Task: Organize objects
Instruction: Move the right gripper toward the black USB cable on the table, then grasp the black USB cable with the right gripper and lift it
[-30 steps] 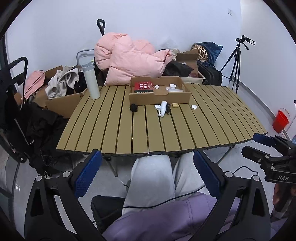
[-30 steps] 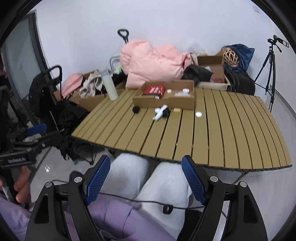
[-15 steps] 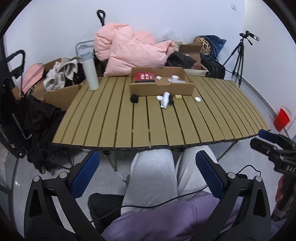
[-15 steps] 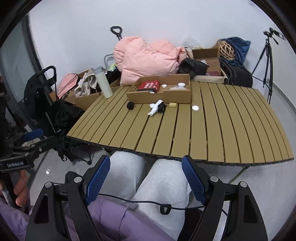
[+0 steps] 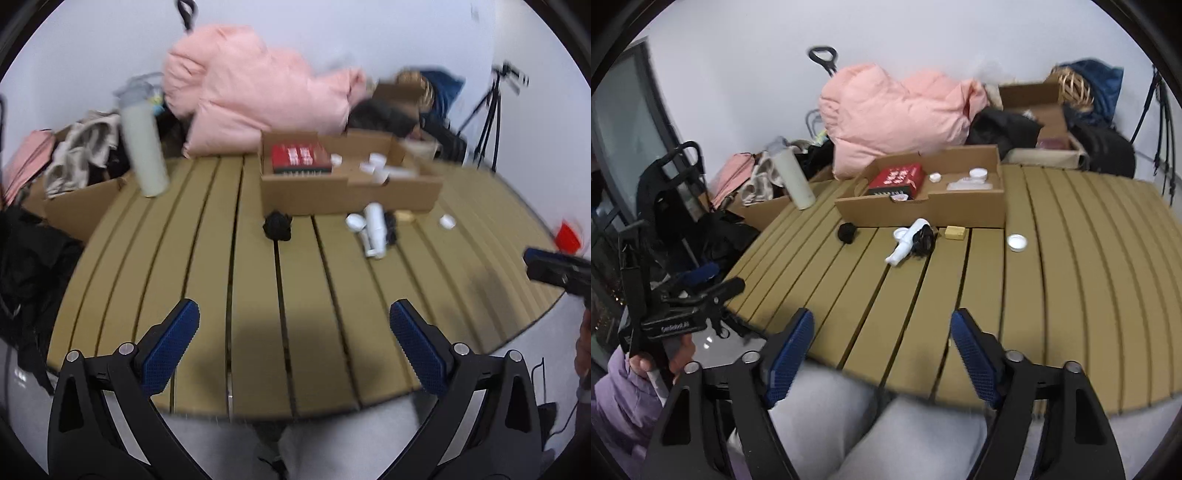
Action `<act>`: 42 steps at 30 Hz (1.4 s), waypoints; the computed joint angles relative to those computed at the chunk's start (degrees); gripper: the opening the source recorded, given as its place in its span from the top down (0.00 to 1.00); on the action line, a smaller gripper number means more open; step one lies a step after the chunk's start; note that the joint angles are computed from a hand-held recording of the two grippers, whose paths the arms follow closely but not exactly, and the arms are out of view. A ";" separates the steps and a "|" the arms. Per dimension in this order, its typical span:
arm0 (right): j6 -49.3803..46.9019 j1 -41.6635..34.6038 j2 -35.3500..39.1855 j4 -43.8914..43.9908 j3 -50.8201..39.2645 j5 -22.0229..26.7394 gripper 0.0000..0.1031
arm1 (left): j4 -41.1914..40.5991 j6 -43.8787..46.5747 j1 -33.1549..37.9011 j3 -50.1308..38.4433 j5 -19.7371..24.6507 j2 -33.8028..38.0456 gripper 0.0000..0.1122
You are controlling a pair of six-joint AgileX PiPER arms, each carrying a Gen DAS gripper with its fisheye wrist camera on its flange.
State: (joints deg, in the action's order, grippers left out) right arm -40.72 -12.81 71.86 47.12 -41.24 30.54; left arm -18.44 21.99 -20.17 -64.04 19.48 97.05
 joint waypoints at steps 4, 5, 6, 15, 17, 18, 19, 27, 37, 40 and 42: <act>-0.19 2.86 18.62 2.03 -11.60 -4.07 0.36 | 9.14 -6.42 -1.10 -12.45 -1.08 12.43 0.15; 0.55 3.29 22.56 1.75 -14.67 -4.58 0.36 | 10.15 -7.71 -0.94 -16.76 -0.07 15.97 0.17; 2.62 4.08 26.50 0.09 -18.14 -5.26 0.36 | 11.51 -9.19 -0.96 -20.46 0.98 18.86 0.16; 13.70 3.16 45.30 -7.47 -36.51 -2.31 0.54 | 14.22 -15.34 0.23 -50.44 15.71 40.03 0.26; 9.54 1.77 44.48 -2.77 -34.59 -1.89 0.54 | 14.81 -15.59 0.23 -52.29 16.85 41.49 0.30; 8.78 1.53 43.97 -1.78 -33.63 -2.73 0.54 | 15.12 -15.83 0.17 -53.35 17.57 42.28 0.41; 8.81 1.77 43.43 -2.52 -32.99 -3.85 0.54 | 14.73 -15.69 0.30 -54.63 18.57 43.16 0.48; 11.70 2.67 49.21 -3.39 -41.27 1.75 0.71 | 13.46 -16.69 0.25 -51.15 15.24 41.14 0.72; 5.30 1.50 31.73 -1.47 -22.31 -1.97 0.76 | 11.44 -14.62 -1.82 -13.04 4.98 11.18 0.72; 6.41 2.08 17.05 -4.39 -8.60 -4.15 0.76 | 2.11 -8.97 -1.55 -1.43 6.26 -0.44 0.72; 12.12 3.72 6.42 -9.47 -0.47 -3.82 0.76 | 0.13 -8.98 -2.70 4.23 7.40 -6.44 0.72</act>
